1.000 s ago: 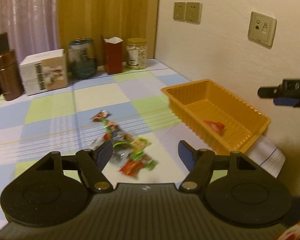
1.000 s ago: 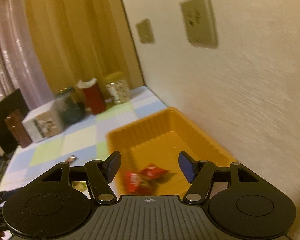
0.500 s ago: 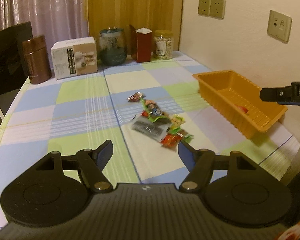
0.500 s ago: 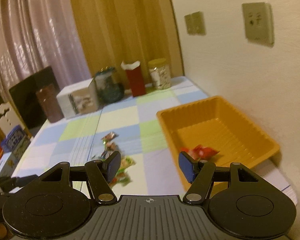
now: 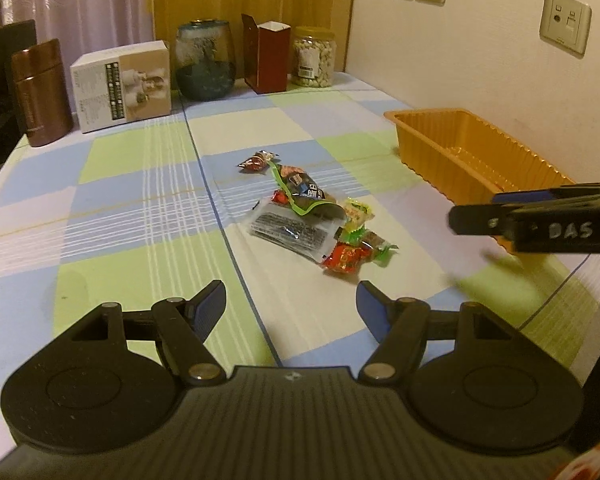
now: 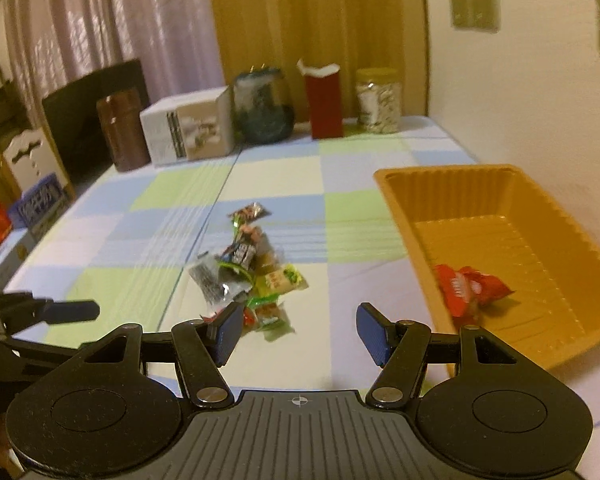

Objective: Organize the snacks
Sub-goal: 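Move both tools back toward the snack pile, then grasp a green-wrapped sweet with the right tool while the left tool grasps a red packet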

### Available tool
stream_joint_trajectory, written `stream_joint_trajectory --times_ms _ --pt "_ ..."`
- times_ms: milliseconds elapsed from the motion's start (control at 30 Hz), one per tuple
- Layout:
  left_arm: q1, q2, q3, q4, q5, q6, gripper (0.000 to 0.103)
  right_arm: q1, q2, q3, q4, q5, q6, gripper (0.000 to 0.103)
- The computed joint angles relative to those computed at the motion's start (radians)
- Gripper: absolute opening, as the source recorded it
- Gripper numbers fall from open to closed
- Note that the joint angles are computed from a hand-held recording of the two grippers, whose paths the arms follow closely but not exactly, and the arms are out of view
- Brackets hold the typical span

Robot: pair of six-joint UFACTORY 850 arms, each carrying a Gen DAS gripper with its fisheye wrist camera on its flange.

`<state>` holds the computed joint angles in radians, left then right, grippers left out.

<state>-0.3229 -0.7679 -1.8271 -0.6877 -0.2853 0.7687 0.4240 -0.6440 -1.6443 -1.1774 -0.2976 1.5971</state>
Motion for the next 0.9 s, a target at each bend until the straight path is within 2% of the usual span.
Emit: stream_joint_trajectory --times_ms 100,267,500,633,700,767,900 --pt "0.001 -0.040 -0.053 0.054 -0.016 -0.045 0.069 -0.013 -0.048 -0.049 0.080 0.026 -0.111 0.062" --pt "0.004 -0.096 -0.128 0.095 -0.045 -0.084 0.069 -0.031 -0.127 -0.142 0.332 0.053 -0.407 0.055" --pt "0.010 -0.146 -0.192 0.106 -0.091 -0.112 0.069 -0.051 -0.233 -0.287 0.704 0.029 -0.807 0.044" --pt "0.011 -0.158 -0.206 0.094 -0.103 -0.100 0.069 -0.057 -0.274 -0.347 0.856 -0.003 -0.963 0.038" --pt "0.012 -0.163 -0.212 0.070 -0.108 -0.080 0.069 -0.057 -0.283 -0.361 0.875 -0.012 -0.991 0.032" --pt "0.012 -0.167 -0.218 0.041 -0.112 -0.051 0.069 -0.057 -0.284 -0.362 0.894 -0.016 -1.015 0.020" --pt "0.009 -0.171 -0.224 -0.046 -0.119 0.044 0.068 -0.056 -0.249 -0.314 0.744 -0.008 -0.821 0.020"
